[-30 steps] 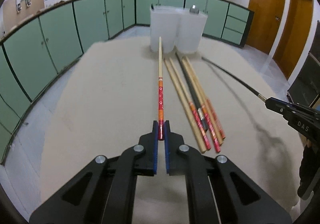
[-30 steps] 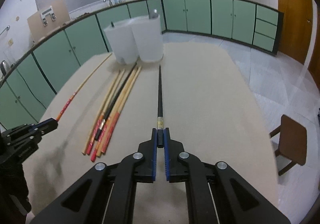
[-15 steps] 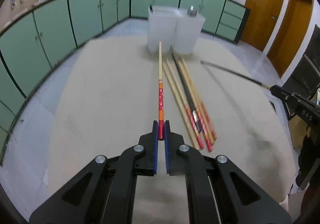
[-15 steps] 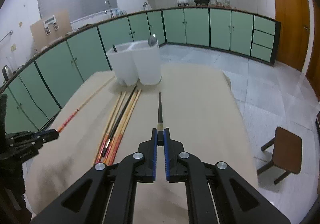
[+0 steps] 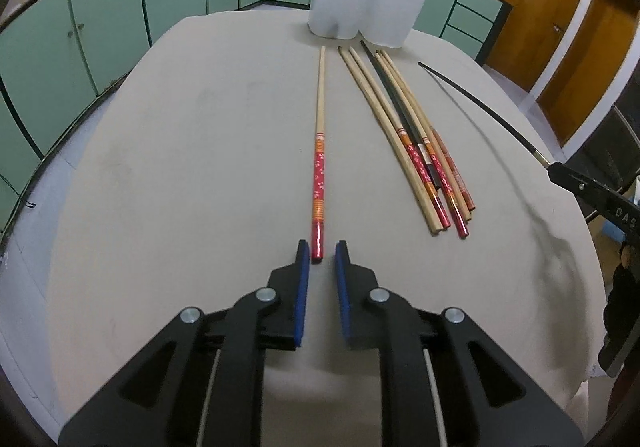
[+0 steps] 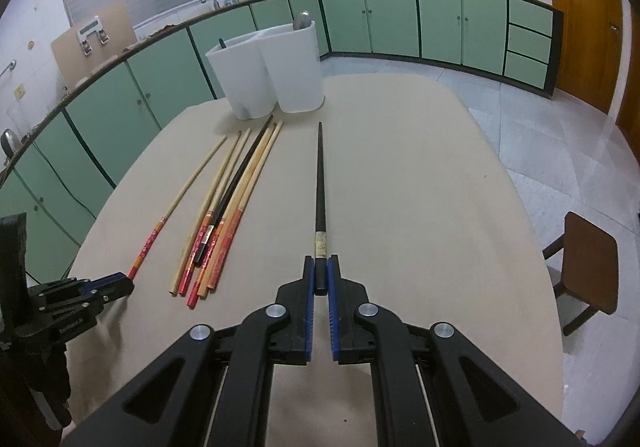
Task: Organize utensils
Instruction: 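Lift the chopsticks with both tools toward the white caddy, then carry both chopsticks over the white caddy and lower them into it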
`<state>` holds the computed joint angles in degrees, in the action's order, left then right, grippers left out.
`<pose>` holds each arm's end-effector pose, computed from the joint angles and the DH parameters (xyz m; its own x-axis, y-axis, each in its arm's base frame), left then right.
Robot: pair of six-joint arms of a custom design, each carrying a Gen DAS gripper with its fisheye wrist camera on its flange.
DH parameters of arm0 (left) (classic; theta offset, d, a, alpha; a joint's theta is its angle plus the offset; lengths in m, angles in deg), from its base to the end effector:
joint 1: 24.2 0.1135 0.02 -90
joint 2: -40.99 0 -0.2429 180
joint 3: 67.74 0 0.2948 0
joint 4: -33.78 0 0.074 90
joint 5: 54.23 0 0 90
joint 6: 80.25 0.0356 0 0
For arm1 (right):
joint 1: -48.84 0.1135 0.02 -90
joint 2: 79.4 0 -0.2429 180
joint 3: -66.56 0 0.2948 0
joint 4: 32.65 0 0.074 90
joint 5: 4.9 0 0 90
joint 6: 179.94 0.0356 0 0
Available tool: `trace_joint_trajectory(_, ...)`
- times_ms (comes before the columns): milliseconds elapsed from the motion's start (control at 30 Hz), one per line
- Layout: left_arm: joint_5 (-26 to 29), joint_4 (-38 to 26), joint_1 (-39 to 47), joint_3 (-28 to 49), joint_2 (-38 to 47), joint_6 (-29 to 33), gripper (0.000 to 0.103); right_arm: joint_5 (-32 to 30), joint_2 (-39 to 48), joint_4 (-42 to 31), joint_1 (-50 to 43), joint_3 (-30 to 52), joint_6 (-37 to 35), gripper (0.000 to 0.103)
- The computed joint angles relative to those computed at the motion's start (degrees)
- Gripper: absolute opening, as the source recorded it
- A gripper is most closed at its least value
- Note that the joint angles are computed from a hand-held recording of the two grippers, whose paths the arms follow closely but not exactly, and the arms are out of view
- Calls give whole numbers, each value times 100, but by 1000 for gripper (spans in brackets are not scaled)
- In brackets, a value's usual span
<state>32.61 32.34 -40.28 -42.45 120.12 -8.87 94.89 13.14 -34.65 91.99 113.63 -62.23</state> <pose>0.2028 -0.0564 0.0240 -0.8271 -0.0934 -0.5542 -0.0187 0.9901 -0.1389 0.2312 0.2084 0.0656 -0.7504 -0.0753 -0.6567 -0.2724 0.9404 0.2034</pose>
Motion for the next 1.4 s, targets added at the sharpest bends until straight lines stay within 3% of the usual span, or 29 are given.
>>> trace_joint_trajectory(167, -413, -4, -277, 105, 155, -92, 12, 15, -72, 16, -7, -38, -12, 6)
trace_joint_trajectory(267, -626, -31, -420, 87, 131, -234, 5, 25, -100, 18, -13, -54, -5, 6)
trace_joint_trajectory(400, -609, -281, -375, 51, -175, -321, 5, 40, -227, -16, -20, -89, -49, 6)
trace_joint_trajectory(733, -706, -2665, -264, 6, -3549, 284, 5, 233, -1071, -375, -179, -106, -446, 6)
trace_joint_trajectory(867, -710, -3092, -197, 288, -4188, 420, 5, 226, -1380, -629, -279, 60, -714, 6)
trace_joint_trajectory(1000, -669, -3016, -99, 769, -4053, 692, 5, -47, -1516, -977, -501, 487, -981, 6)
trace_joint_trajectory(1400, -12, -2214, 279, 2567, -1850, 1426, 5, -838, -534, -2133, -1023, 2606, -1699, 6)
